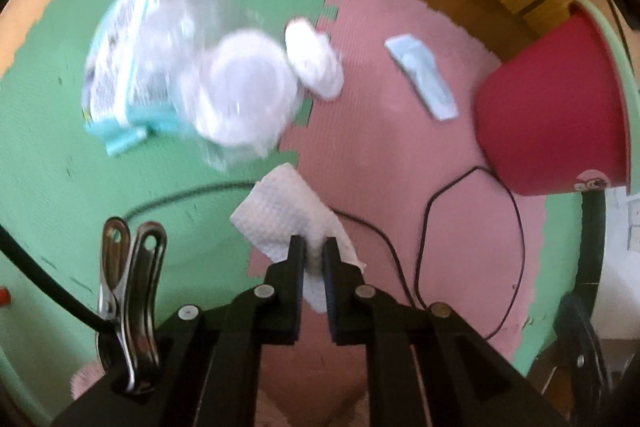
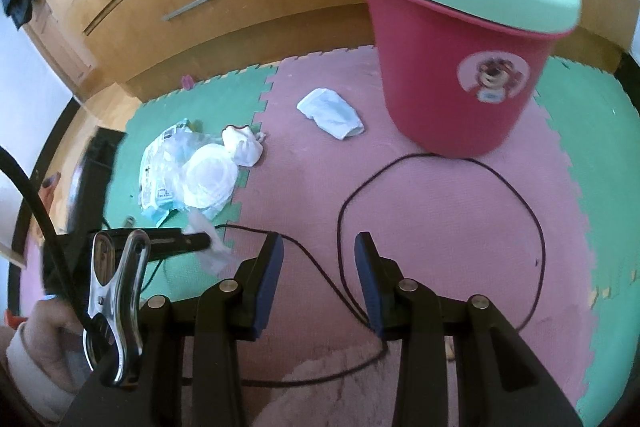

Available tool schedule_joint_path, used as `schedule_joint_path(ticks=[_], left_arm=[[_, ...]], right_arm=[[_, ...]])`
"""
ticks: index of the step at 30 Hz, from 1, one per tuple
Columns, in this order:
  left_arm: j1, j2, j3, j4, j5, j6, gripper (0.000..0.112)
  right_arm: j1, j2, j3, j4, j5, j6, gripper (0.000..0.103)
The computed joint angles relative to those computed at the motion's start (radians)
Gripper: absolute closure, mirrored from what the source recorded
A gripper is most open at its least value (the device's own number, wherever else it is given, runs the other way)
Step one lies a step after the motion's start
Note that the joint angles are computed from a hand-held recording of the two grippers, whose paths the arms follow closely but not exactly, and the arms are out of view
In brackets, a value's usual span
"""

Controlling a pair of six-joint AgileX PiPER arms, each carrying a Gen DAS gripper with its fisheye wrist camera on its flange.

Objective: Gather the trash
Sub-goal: 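Grasp the white tissue with the left tool while the right tool grasps the blue mask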

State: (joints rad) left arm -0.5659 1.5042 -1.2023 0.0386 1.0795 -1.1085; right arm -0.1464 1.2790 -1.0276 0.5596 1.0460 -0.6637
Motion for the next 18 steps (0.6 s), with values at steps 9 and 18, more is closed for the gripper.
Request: schedule_joint_path(ticks=[9, 18], left_arm=[[0.013, -0.017, -0.013, 0.088, 0.004, 0.040, 0.103], [0.074, -0.004, 0.003, 0.082, -0.035, 0.131, 0.103]], right_arm=[[0.214, 0.212, -0.170, -0.107, -0.111, 0.104, 0.064], [0.376, 0.574, -0.475, -0.281, -0.176, 0.255, 0.042]])
